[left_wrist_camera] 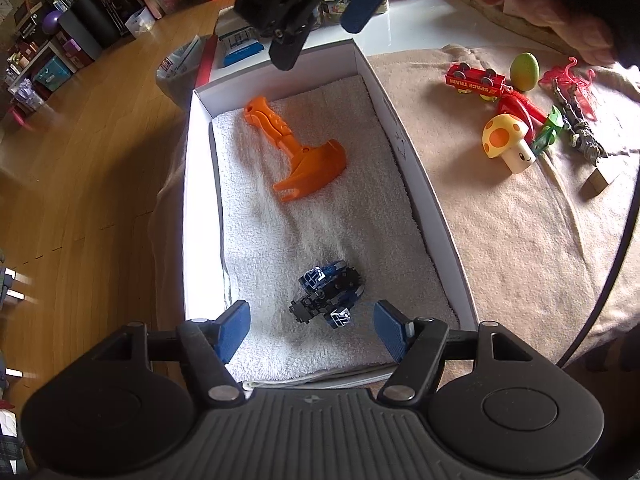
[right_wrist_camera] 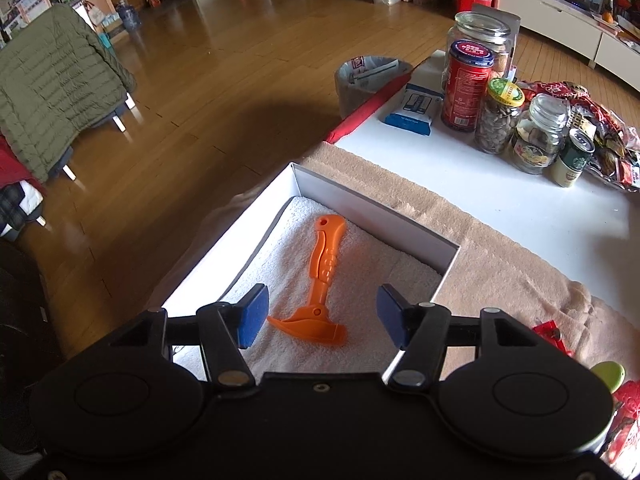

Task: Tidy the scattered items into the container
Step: 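Open both grippers to drop the car and hammer into the box, then move the right tool back to the wooden block on the cloth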

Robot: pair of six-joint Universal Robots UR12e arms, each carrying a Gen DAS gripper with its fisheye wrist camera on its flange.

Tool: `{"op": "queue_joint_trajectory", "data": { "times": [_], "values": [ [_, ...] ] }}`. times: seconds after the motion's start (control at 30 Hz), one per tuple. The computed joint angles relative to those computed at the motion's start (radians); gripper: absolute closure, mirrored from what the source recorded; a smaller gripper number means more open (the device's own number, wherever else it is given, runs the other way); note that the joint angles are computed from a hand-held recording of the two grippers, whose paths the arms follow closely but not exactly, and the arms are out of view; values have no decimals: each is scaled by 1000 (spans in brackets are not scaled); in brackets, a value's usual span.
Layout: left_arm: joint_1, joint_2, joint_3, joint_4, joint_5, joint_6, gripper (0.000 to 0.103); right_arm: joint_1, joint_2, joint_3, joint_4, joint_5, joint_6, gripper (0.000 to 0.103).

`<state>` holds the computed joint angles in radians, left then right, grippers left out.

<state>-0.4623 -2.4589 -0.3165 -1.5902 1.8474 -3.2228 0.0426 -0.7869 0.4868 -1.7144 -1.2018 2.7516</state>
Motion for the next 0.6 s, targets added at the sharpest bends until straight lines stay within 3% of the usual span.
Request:
{"op": "queue_joint_trajectory", "data": {
  "times": [0.23,0.4,0.6],
  "values": [
    [-20,12,-10,36,23,8,30,-48,-121,206,-131,79,28,44],
    [-42,2,13,63,19,20,27,-93,-214,368,-237,76,48,44],
    [-79,-80,159,38,16,52,22,-160,-316,552,-350,38,110,44]
  ]
}}
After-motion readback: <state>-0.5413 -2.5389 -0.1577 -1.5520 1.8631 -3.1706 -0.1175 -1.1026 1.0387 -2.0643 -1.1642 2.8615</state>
